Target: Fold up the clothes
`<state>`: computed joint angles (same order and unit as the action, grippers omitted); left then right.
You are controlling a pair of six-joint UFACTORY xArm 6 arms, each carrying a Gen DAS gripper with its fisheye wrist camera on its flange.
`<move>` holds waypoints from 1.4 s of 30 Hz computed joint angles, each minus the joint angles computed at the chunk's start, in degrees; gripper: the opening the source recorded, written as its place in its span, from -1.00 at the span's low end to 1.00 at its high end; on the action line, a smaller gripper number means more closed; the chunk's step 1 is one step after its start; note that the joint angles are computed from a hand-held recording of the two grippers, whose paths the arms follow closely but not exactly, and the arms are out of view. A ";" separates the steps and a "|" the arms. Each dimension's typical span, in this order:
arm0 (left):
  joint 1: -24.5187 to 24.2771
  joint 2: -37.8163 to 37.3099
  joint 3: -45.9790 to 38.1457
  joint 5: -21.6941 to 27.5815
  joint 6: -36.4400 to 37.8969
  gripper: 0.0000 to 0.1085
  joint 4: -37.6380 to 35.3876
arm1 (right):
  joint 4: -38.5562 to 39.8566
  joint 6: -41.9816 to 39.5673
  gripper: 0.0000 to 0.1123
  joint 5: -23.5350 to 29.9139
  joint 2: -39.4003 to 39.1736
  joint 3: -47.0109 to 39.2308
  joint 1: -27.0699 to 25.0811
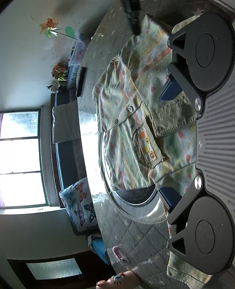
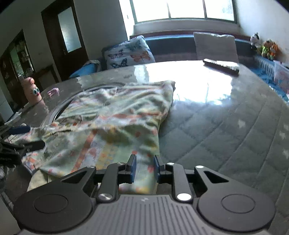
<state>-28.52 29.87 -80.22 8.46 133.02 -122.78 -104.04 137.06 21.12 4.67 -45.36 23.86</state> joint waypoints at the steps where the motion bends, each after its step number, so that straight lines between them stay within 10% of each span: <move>1: -0.16 0.41 -0.40 -0.38 -0.53 0.90 0.54 | -0.78 -0.05 -0.64 -0.31 0.53 -0.89 -0.48; 13: -1.12 5.09 -5.81 -5.39 -8.69 0.90 7.33 | -4.83 -1.51 -0.63 -5.13 11.41 -12.80 -4.93; 21: -1.82 7.49 -9.08 -7.93 -5.97 0.90 6.04 | -5.94 -4.73 -0.27 -6.70 11.62 -15.40 -1.47; 42: 5.07 4.18 -9.14 -9.19 25.21 0.88 -27.58 | 4.56 -29.22 -0.14 -5.17 15.63 -20.01 8.19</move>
<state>-23.46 34.05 -89.37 -0.74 158.22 -150.36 -99.48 107.84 15.95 20.29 -65.37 32.05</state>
